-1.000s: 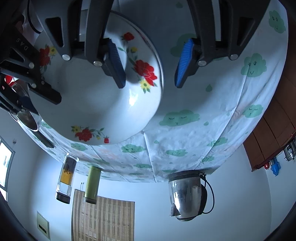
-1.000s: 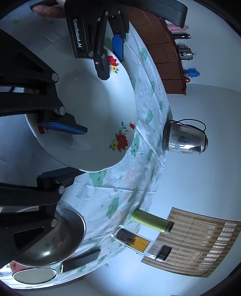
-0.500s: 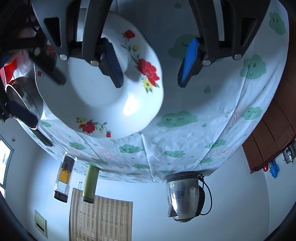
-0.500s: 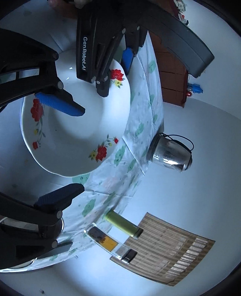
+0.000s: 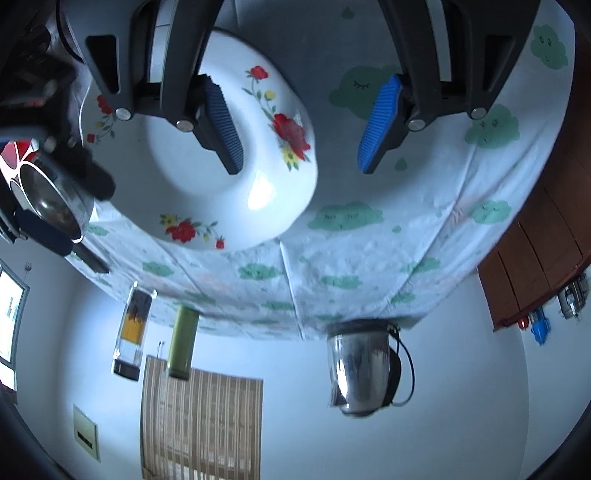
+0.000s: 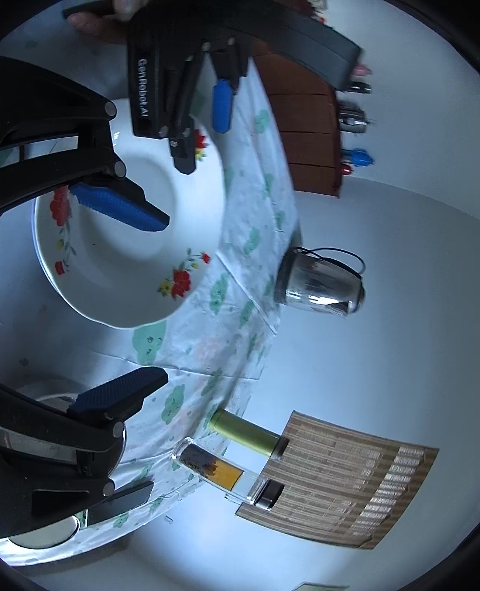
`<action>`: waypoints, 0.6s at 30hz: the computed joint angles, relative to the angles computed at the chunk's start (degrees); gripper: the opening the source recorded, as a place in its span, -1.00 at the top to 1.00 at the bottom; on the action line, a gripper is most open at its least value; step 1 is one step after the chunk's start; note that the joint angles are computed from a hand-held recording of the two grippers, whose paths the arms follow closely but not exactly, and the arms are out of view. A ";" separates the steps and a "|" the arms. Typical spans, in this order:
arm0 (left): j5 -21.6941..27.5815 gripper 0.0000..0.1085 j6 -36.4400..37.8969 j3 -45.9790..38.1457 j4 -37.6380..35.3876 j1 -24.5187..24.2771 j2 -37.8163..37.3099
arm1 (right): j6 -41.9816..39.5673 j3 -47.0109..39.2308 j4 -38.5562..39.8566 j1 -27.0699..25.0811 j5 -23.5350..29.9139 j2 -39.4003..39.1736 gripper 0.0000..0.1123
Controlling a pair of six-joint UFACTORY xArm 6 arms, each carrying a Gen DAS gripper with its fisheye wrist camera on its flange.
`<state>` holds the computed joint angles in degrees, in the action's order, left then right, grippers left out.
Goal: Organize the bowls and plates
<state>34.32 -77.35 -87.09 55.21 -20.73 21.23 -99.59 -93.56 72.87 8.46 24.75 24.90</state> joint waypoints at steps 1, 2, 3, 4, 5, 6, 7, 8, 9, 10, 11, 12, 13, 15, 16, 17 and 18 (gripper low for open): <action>0.26 -0.21 -1.34 0.15 1.82 -0.19 -0.28 | -0.61 -0.10 2.32 -0.58 1.24 -0.39 -0.38; 0.49 -0.21 -3.04 0.33 4.09 -0.44 -0.60 | -0.49 -0.49 3.55 -1.06 2.54 -0.42 -0.38; 0.48 -0.21 -4.00 0.62 5.31 -0.49 -0.93 | 0.47 -1.14 4.08 -1.46 3.77 -0.21 -0.38; 0.42 -0.21 -5.46 0.87 7.09 -0.61 -1.25 | 1.21 -1.59 4.54 -1.76 4.47 -0.04 -0.38; 0.28 -0.21 -6.01 0.99 7.80 -0.60 -1.38 | 1.63 -1.91 5.64 -2.16 5.14 0.00 -0.38; 0.31 -0.21 -6.18 0.92 8.04 -0.61 -1.36 | 1.81 -2.10 6.32 -2.24 5.18 0.09 -0.38; 0.64 -0.21 -6.55 0.79 8.57 -0.69 -1.30 | 2.69 -2.27 6.65 -2.40 5.21 0.14 -0.38; 0.85 -0.21 -6.57 0.66 8.68 -0.72 -1.21 | 4.19 -2.42 6.17 -2.69 5.86 0.19 -0.37; 1.16 -0.21 -6.05 0.34 8.25 -0.75 -0.95 | 6.09 -2.50 5.40 -3.05 6.75 0.18 -0.37; 1.42 -0.21 -5.89 0.22 8.06 -0.76 -0.87 | 7.26 -2.62 4.79 -3.24 7.27 0.23 -0.37; 1.36 -0.21 -6.40 0.37 8.42 -0.74 -1.00 | 8.38 -2.28 3.87 -3.49 7.84 -0.16 -0.37; 1.19 -0.21 -6.73 0.53 8.65 -0.75 -1.13 | 8.21 -1.51 3.98 -3.70 8.21 -0.88 -0.37; 1.02 -0.21 -6.63 0.54 8.52 -0.73 -1.10 | 7.18 -0.54 4.78 -3.98 8.64 -1.77 -0.37; 1.68 -0.21 -6.49 0.27 8.78 -1.08 -0.97 | 5.26 1.59 5.96 -4.63 9.32 -3.67 -0.37; 2.00 -0.21 -6.62 0.07 9.33 -1.32 -0.90 | 5.01 2.60 5.95 -5.16 10.12 -4.61 -0.37; 2.13 -0.21 -6.41 -0.07 9.35 -1.50 -0.80 | 5.19 3.22 5.64 -5.70 11.03 -5.21 -0.37; 2.22 -0.21 -5.86 -0.38 9.01 -1.70 -0.58 | 5.45 3.89 5.37 -6.39 12.00 -5.87 -0.37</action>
